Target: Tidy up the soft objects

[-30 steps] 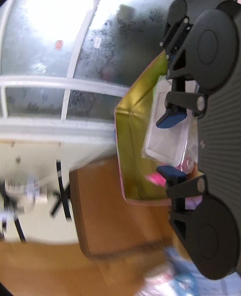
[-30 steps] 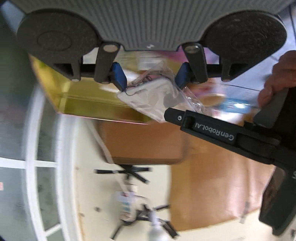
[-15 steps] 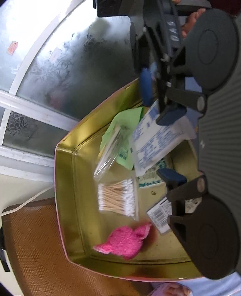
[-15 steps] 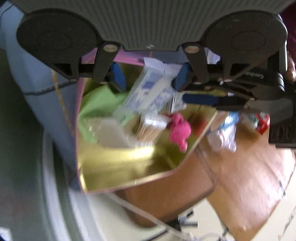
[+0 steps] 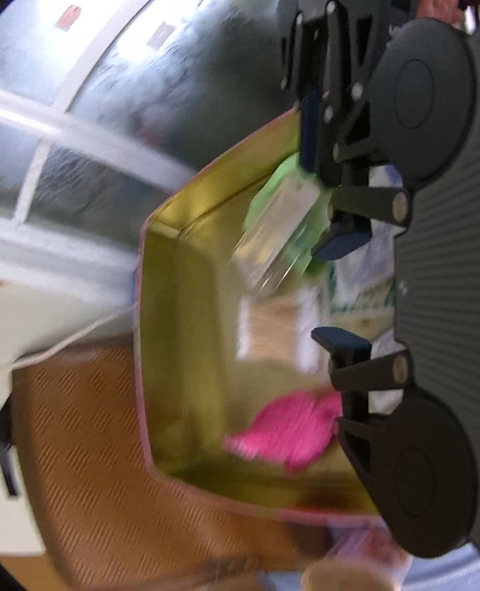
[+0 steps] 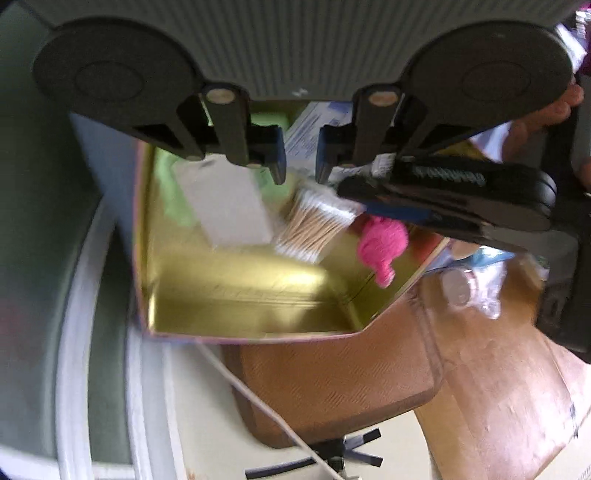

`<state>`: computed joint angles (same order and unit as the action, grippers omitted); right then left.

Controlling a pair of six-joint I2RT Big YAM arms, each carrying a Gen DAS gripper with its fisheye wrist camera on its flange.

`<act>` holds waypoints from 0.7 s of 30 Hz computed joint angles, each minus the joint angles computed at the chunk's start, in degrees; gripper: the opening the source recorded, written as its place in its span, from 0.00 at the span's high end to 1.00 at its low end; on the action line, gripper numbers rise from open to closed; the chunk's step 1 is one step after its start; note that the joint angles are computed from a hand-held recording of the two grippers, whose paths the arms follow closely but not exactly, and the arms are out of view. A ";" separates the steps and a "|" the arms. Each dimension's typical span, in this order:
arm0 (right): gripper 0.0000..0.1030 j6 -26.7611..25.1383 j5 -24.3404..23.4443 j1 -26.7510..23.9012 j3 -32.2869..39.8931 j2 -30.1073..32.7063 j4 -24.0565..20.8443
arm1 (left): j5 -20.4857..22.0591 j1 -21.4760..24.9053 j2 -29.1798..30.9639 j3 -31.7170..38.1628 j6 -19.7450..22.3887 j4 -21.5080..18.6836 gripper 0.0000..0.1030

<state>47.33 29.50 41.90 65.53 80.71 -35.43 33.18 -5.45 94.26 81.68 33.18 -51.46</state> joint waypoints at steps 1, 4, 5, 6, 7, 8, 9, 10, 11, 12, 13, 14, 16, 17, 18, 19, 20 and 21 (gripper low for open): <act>0.78 0.16 -1.41 -0.11 -0.18 -0.48 -0.40 | 1.16 0.68 0.15 0.47 0.64 -1.27 0.59; 0.77 2.78 -6.58 -0.26 -1.39 -2.06 -1.25 | 4.26 3.01 -0.66 0.03 4.80 -3.92 0.57; 0.74 3.97 -8.75 -0.38 -2.13 -2.88 -1.06 | 4.98 3.44 -0.85 -0.08 5.73 -4.41 0.55; 0.71 5.39 -10.92 -0.60 -3.18 -3.94 -0.50 | 6.02 3.96 -0.84 0.00 6.80 -5.62 0.54; 0.63 6.36 -12.43 -1.10 -3.17 -3.75 0.08 | 6.78 4.22 -0.53 0.44 7.70 -7.37 0.52; 0.59 7.57 -14.29 -1.66 -3.53 -3.84 0.57 | 7.19 4.20 -0.02 1.08 8.54 -9.40 0.49; 0.59 8.70 -16.13 -2.19 -3.29 -3.20 1.12 | 7.38 3.98 0.69 1.84 9.55 -11.73 0.48; 0.58 10.01 -18.10 -2.78 -3.36 -2.60 2.58 | 7.24 3.62 1.44 2.53 10.34 -13.73 0.47; 0.62 11.44 -20.25 -3.66 -3.67 -1.95 4.80 | 5.68 2.98 1.38 2.10 9.29 -12.87 0.51; 0.68 12.72 -21.70 -4.12 -3.05 -0.77 5.88 | 3.82 2.37 0.65 0.59 7.68 -9.45 0.51; 0.77 13.29 -22.19 -4.50 -3.02 -0.10 7.76 | 2.93 1.95 1.01 0.63 7.01 -8.32 0.53; 0.86 13.53 -21.70 -4.68 -2.49 0.72 8.58 | 2.18 1.60 2.10 1.62 4.57 -7.69 0.53; 0.91 14.13 -17.27 -4.44 -0.88 2.66 9.72 | 2.90 1.42 4.45 4.18 -1.19 -6.44 0.53; 0.95 12.77 -14.20 -4.32 1.10 4.25 8.22 | 3.64 1.38 5.72 5.66 -3.77 -5.92 0.53; 0.95 11.61 -10.84 -4.24 3.68 6.24 5.51 | 4.44 1.43 6.78 6.99 -6.63 -5.52 0.53; 0.95 10.71 -8.50 -4.22 6.14 8.13 2.79 | 4.83 1.55 7.24 7.73 -8.51 -5.22 0.53; 0.95 9.30 -6.25 -4.07 9.06 10.39 -0.46 | 5.40 1.83 7.17 7.93 -9.54 -4.82 0.53; 0.95 7.94 -3.67 -3.65 11.81 12.37 -3.80 | 6.21 2.27 6.80 7.76 -9.44 -4.59 0.53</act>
<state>55.28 25.83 38.25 77.34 93.08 -39.23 39.39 -3.17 101.05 89.44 23.74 -56.05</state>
